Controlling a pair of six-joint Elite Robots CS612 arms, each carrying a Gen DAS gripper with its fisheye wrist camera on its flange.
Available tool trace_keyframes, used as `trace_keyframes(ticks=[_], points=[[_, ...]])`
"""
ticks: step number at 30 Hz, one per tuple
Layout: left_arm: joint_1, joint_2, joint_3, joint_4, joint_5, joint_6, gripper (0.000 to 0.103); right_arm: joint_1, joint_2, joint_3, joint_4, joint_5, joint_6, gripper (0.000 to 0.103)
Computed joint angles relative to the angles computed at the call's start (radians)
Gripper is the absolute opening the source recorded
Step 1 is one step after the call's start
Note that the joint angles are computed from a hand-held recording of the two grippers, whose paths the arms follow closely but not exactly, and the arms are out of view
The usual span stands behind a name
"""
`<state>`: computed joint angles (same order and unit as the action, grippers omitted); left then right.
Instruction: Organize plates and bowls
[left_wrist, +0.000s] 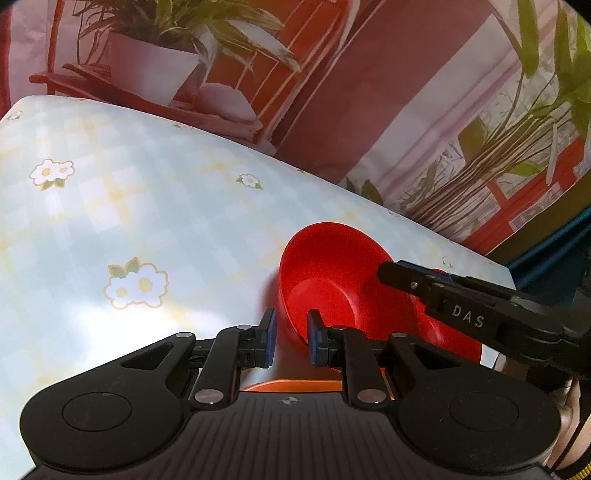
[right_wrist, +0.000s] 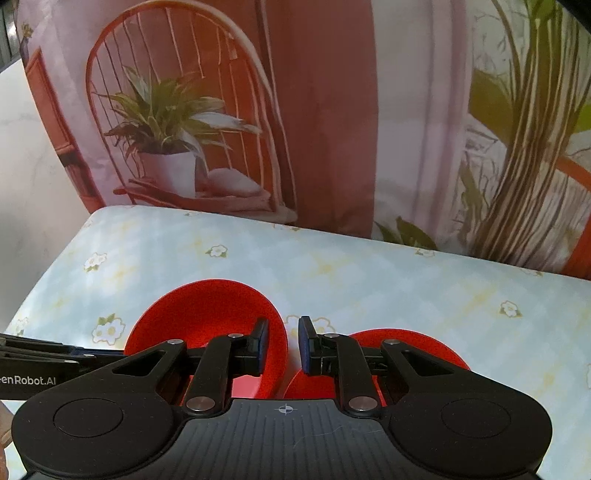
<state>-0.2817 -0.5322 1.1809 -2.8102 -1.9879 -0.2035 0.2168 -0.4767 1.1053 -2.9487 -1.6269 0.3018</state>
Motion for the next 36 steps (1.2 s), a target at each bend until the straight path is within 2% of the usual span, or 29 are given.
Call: trace_keyframes(ticks=[1,5,9,13,25,28,36], points=[[0.001,0.0,0.001,-0.003,-0.004,0.004,0.013,0.0,0.0,0.001,0.001,0.003,-0.003,0.015],[0.001,-0.001,0.003,-0.017,0.008,-0.001,0.012,0.0,-0.001,0.005,0.005,0.006,-0.001,0.006],[0.0,-0.017,0.016,-0.033,0.018,0.01,0.012,-0.003,-0.011,0.024,-0.032,0.026,0.023,0.005],[-0.001,-0.044,0.045,-0.063,0.025,0.031,0.012,0.002,-0.03,0.043,-0.06,0.014,0.013,0.005],[-0.019,-0.128,0.153,-0.129,0.012,0.113,0.012,0.01,-0.136,0.196,-0.156,-0.031,0.039,0.005],[-0.023,-0.146,0.187,-0.158,-0.011,0.117,0.012,0.014,-0.169,0.248,-0.18,-0.054,0.023,0.005],[-0.047,-0.183,0.251,-0.161,-0.027,0.163,0.012,0.015,-0.233,0.369,-0.25,-0.093,0.043,0.005]])
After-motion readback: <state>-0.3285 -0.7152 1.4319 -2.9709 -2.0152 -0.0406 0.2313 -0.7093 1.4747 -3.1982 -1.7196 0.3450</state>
